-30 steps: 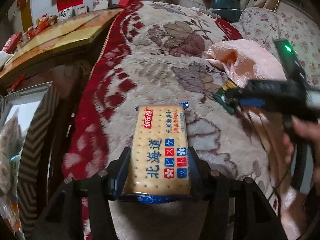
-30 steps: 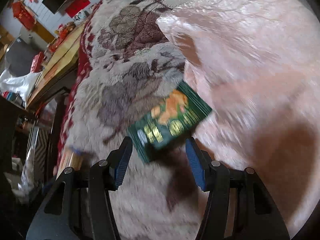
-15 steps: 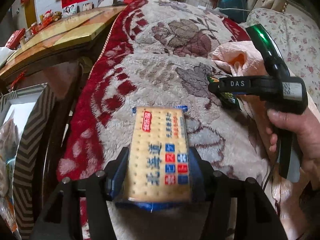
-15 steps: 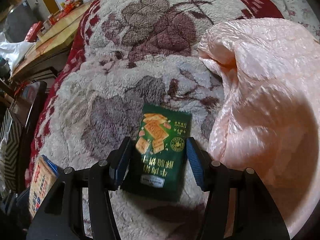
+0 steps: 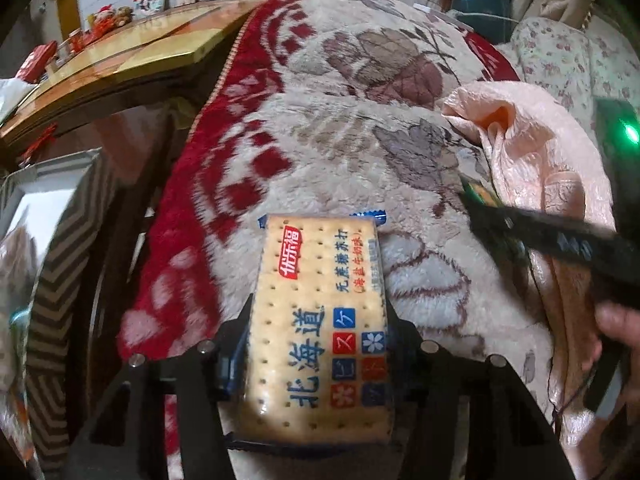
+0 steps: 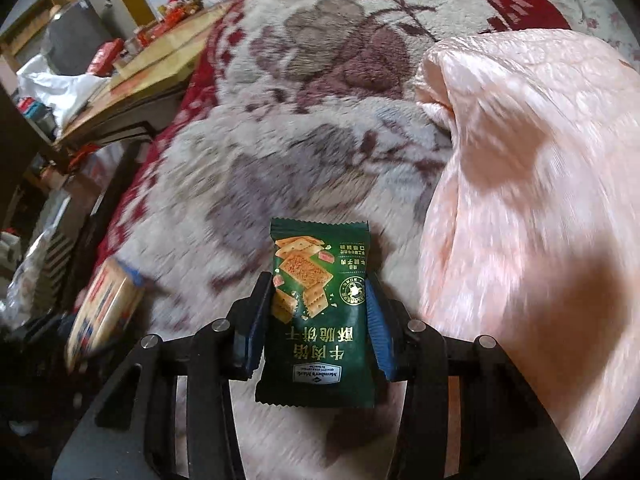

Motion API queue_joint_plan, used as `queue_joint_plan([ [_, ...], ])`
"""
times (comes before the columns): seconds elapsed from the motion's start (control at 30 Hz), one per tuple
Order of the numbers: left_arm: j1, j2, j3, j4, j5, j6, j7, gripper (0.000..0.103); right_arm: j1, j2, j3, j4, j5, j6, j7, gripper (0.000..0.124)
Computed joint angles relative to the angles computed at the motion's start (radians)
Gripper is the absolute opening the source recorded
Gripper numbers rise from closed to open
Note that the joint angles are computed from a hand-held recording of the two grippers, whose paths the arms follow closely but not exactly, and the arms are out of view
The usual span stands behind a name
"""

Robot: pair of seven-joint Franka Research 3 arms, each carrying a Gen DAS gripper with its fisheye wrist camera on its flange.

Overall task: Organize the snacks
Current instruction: 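Grasp yellow cracker pack with left tool while right tool grasps green cracker packet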

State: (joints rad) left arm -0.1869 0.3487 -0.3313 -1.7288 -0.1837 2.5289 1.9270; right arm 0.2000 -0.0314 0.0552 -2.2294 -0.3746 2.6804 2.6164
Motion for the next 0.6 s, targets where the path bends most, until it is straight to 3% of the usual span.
queue_joint_plan([
  [0.33, 0.025, -0.156, 0.018, -0.170, -0.050, 0.121, 0.029, 0.057, 0.033, -0.085, 0.091, -0.069, -0.106, 0.015, 0.183, 0.043],
  [0.6, 0.024, -0.246, 0.057, -0.249, -0.090, 0.173, 0.049, 0.057, 0.074, -0.065, 0.124, -0.005, -0.143, -0.020, 0.217, 0.043],
])
